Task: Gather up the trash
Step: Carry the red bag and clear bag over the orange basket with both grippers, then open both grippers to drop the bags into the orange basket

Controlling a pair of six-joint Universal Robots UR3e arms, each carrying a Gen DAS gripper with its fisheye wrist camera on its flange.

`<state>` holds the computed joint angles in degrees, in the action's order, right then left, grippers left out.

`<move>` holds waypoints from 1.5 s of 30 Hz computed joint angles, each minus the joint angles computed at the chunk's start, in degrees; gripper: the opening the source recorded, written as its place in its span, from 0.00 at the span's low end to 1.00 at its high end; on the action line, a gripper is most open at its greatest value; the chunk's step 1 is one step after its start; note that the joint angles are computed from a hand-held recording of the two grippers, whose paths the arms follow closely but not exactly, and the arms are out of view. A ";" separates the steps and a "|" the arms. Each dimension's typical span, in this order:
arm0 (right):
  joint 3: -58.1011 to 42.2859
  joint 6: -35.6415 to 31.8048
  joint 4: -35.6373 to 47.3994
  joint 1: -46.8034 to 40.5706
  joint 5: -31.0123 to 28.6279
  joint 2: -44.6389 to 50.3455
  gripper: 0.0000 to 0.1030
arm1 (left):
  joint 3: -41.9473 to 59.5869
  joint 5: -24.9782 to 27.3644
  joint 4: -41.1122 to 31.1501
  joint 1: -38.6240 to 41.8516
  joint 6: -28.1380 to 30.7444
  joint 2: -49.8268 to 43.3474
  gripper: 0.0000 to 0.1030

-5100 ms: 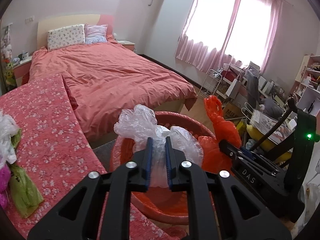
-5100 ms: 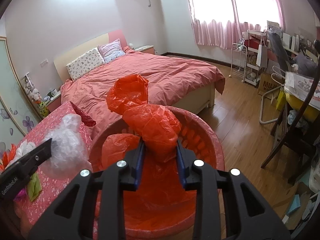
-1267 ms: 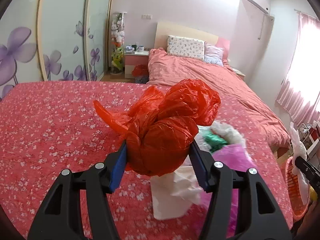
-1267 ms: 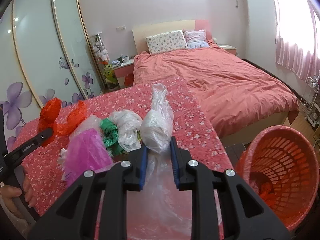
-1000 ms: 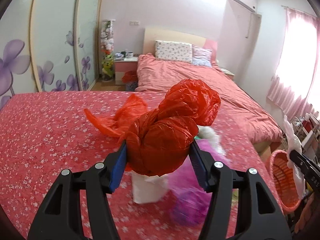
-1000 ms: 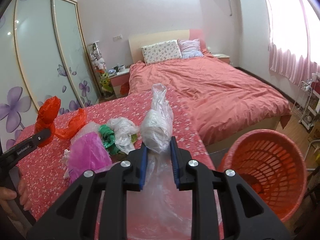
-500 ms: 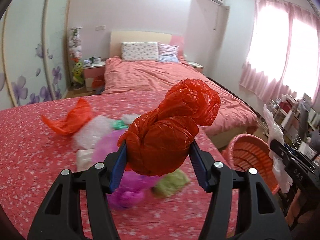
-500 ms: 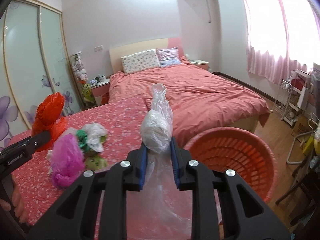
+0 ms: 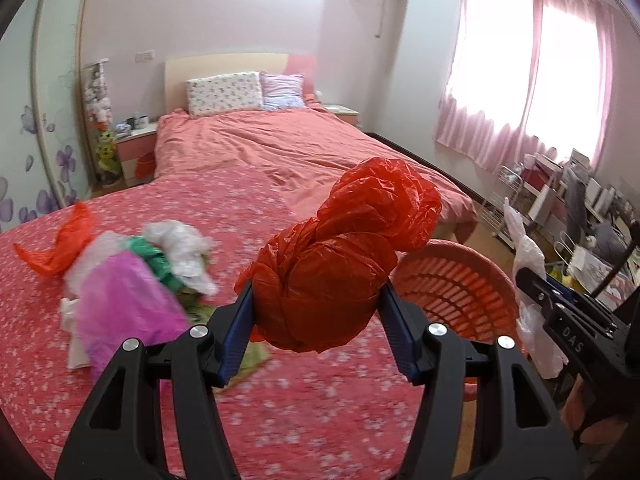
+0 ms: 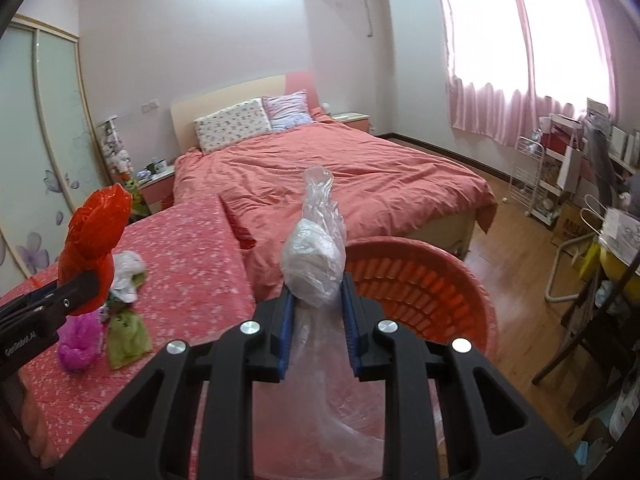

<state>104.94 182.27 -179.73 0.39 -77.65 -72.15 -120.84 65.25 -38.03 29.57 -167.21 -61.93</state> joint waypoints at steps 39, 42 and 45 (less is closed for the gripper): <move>-5.10 0.64 -3.02 -9.84 5.17 12.64 0.32 | 15.65 8.04 13.08 -26.56 -11.32 -31.79 0.62; -6.05 0.76 -2.43 -9.67 4.99 13.39 0.38 | 15.83 8.16 12.24 -26.39 -11.47 -32.53 0.65; -6.10 1.08 -2.86 -9.63 4.77 13.97 0.48 | 15.60 8.13 11.53 -25.91 -11.60 -32.89 0.67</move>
